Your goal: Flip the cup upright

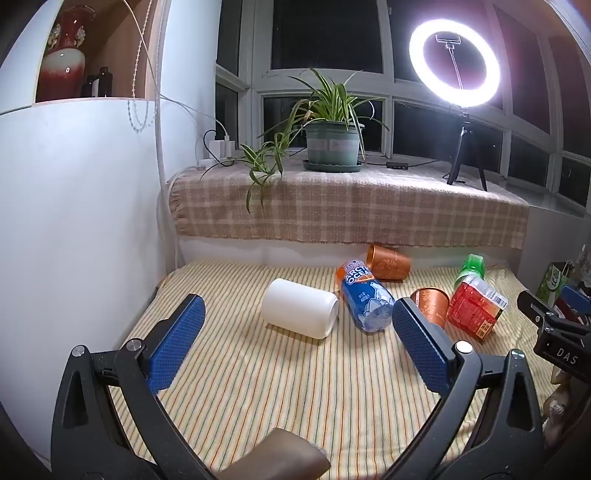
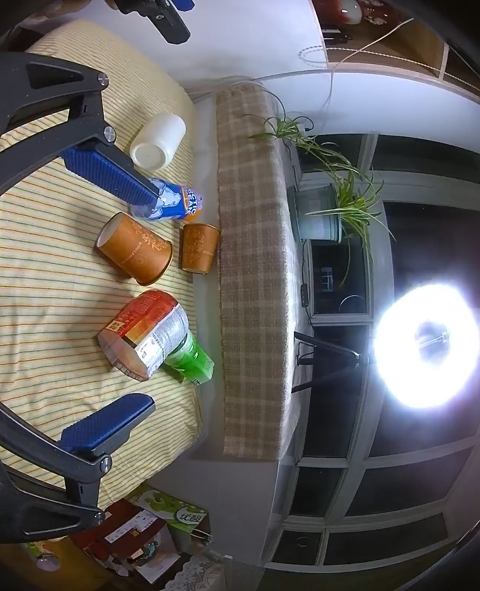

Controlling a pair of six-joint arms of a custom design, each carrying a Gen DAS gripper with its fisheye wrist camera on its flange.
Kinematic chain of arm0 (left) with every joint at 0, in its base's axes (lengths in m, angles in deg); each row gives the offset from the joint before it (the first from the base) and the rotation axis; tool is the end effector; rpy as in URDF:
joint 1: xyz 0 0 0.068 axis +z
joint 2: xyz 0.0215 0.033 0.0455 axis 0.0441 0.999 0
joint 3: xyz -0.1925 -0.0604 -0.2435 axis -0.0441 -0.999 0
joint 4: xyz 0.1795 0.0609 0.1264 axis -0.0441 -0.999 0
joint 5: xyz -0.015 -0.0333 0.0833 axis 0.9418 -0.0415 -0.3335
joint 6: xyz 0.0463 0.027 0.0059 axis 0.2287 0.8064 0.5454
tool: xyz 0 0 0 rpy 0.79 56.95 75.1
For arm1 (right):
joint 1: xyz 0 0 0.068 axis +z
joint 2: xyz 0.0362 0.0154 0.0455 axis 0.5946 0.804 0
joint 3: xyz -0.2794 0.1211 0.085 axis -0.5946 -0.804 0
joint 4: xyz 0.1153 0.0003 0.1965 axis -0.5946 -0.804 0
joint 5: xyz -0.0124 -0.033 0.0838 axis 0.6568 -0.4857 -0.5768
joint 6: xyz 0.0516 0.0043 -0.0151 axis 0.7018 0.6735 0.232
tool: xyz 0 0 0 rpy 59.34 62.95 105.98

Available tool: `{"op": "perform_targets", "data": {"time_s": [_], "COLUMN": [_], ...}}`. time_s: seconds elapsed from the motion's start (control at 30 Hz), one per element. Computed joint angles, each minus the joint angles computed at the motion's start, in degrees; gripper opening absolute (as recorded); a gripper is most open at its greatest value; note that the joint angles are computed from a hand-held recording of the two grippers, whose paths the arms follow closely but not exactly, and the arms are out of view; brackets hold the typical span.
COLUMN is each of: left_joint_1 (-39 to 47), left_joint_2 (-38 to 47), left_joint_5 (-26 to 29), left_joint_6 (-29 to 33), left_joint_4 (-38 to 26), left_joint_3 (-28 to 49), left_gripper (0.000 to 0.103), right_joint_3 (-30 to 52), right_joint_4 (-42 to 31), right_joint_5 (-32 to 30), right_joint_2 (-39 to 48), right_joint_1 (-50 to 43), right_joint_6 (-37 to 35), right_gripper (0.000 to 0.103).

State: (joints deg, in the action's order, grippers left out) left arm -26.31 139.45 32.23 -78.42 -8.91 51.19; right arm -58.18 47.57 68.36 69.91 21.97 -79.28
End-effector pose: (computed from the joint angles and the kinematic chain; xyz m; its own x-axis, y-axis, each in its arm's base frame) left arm 0.2107 -0.1006 0.2011 -0.4143 0.0203 -0.9099 0.0671 0.9977 -0.0083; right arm 0.1887 -0.0455 0.1796 -0.4261 0.0756 -0.9015 0.1573 0.9875 0.0084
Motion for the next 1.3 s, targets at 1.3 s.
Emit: {"op": "perform_targets", "data": {"time_s": [1.3], "left_joint_1": [0.02], "left_joint_2": [0.33], "left_joint_5": [0.11], "left_joint_6": [-0.25], "left_joint_4": [1.05], "left_joint_3": [-0.32], "left_gripper": [0.103], "right_joint_3": [0.16], "right_joint_4": [0.66], "right_joint_5": [0.46], "right_joint_2": [0.69], "right_joint_1": [0.3], "right_joint_6": [0.41], "right_gripper": [0.103]}}
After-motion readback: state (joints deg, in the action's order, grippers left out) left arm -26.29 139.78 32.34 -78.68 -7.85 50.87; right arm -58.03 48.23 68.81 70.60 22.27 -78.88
